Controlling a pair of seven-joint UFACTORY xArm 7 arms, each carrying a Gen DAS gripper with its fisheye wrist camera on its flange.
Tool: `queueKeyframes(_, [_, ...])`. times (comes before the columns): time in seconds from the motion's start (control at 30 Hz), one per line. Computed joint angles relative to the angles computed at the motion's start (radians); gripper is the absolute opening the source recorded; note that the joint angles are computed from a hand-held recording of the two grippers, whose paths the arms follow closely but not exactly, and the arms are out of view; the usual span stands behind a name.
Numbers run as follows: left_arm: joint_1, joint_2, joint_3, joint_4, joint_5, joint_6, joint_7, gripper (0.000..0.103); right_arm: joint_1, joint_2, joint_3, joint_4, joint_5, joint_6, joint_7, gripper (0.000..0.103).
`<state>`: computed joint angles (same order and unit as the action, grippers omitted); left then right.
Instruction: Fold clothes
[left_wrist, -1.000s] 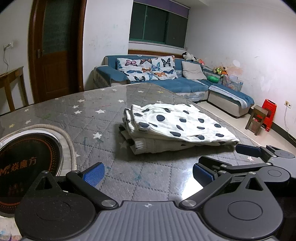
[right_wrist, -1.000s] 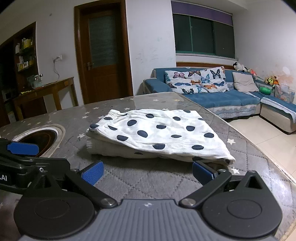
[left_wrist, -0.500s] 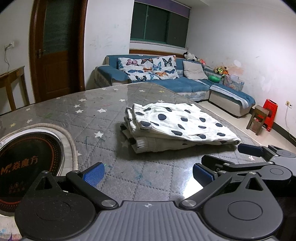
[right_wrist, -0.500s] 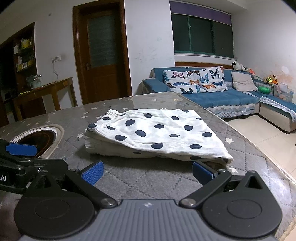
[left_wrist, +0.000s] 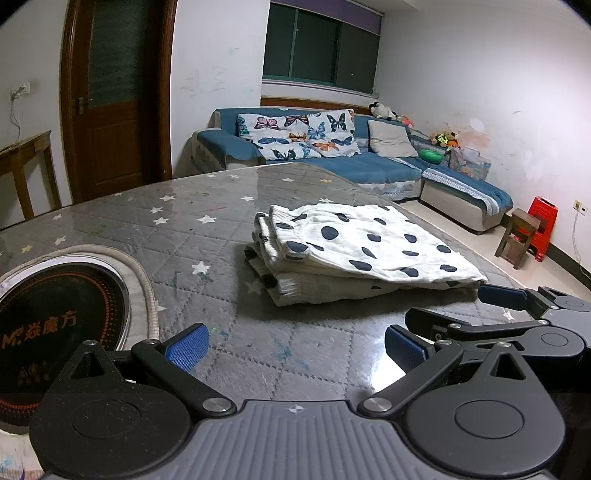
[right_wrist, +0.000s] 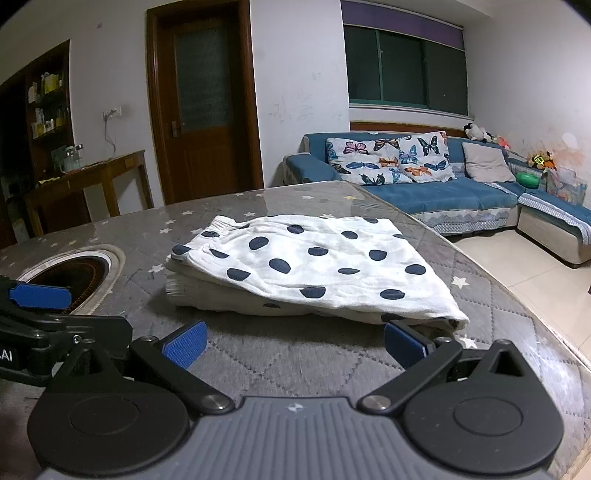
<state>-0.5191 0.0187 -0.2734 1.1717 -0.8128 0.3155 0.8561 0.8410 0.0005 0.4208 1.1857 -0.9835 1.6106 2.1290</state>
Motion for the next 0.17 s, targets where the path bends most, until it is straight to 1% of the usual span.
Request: queueKeyframes(0.17, [0.001,0.009,-0.002,0.007,0.008,-0.010,-0.007,0.103,-0.007,-0.006,-0.005,-0.009,0.001,-0.011,-0.003,0.103])
